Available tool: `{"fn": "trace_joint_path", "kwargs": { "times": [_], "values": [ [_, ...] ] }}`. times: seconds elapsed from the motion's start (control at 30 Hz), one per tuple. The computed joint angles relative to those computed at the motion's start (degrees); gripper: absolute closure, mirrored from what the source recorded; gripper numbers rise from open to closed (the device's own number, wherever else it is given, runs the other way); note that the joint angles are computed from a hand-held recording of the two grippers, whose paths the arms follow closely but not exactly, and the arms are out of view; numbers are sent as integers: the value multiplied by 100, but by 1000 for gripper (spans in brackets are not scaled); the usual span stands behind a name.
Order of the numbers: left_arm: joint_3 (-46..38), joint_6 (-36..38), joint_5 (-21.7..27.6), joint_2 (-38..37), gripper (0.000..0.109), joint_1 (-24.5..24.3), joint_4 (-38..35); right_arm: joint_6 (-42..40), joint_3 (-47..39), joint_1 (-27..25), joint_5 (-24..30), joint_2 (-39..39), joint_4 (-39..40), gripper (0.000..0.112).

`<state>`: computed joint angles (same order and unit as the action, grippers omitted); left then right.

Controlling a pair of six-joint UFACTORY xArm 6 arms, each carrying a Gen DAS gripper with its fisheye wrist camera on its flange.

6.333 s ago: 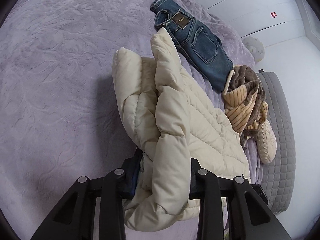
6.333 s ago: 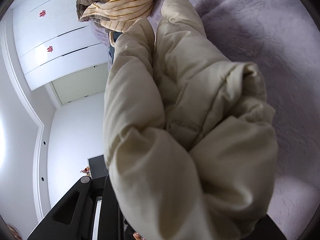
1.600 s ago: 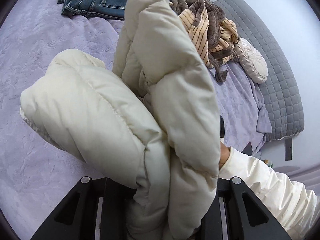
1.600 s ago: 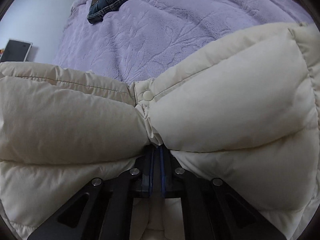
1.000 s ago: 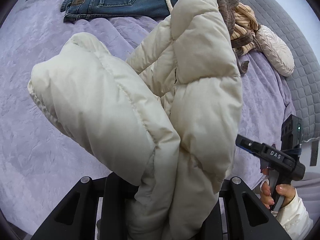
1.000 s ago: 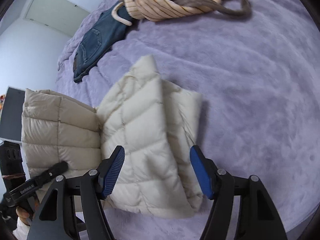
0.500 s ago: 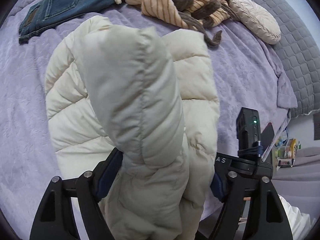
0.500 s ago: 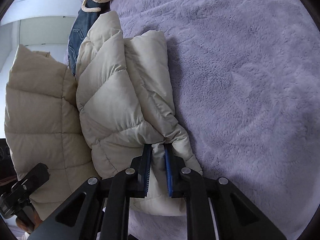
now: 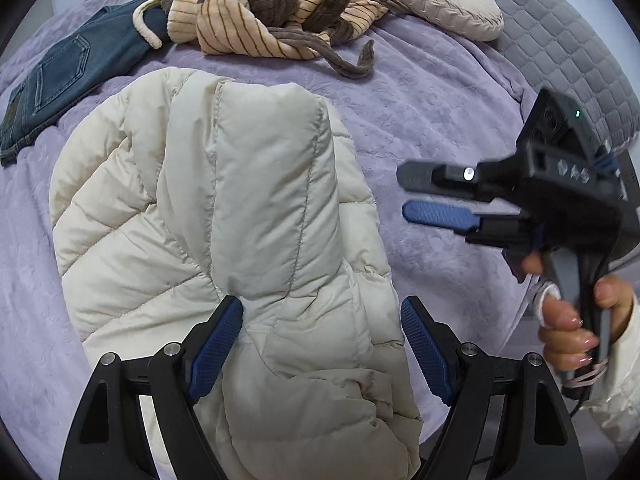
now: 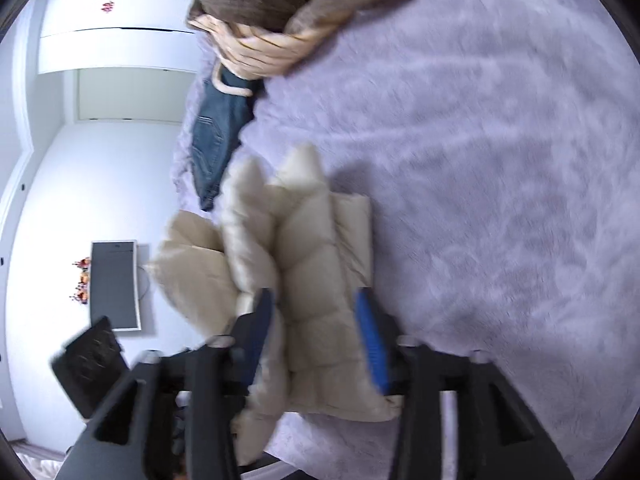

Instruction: Fold large clothes

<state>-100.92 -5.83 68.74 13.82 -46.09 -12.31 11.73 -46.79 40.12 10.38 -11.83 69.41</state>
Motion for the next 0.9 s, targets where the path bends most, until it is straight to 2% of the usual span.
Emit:
{"fn": "trace_joint_path", "kwargs": {
  "times": [0.13, 0.23, 0.3, 0.33, 0.4, 0.5, 0.6, 0.77, 0.9],
  "values": [
    [41, 42, -43, -25, 27, -136, 353, -1061, -573, -175, 359, 134, 484, 54],
    [176, 9, -121, -103, 27, -197, 477, -1711, -1345, -307, 877, 654, 775, 54],
    [243, 4, -183, -138, 27, -236, 541, -1802, -1714, -374, 1247, 968, 694, 57],
    [289, 29, -211, -175, 27, -249, 560, -1727, -1931, -414, 1448, 1171, 583, 61],
    [331, 76, -231, -217, 27, -273, 590, -1397, -2162, -454, 1724, 1420, 221, 102],
    [568, 243, -299, -497, 27, -146, 349, -288, -1922, -413, 1721, 1341, -1154, 106],
    [882, 234, -411, -836, 27, 170, -32, 195, -1411, -452, 1730, 1117, -1629, 106],
    [1227, -152, -351, -1045, 27, 959, -573, -334, -823, -506, 1415, 1033, -816, 106],
    [1592, -123, -254, -938, 27, 1758, -1970, -535, -756, -527, 1365, 1147, -571, 106]
  ]
}}
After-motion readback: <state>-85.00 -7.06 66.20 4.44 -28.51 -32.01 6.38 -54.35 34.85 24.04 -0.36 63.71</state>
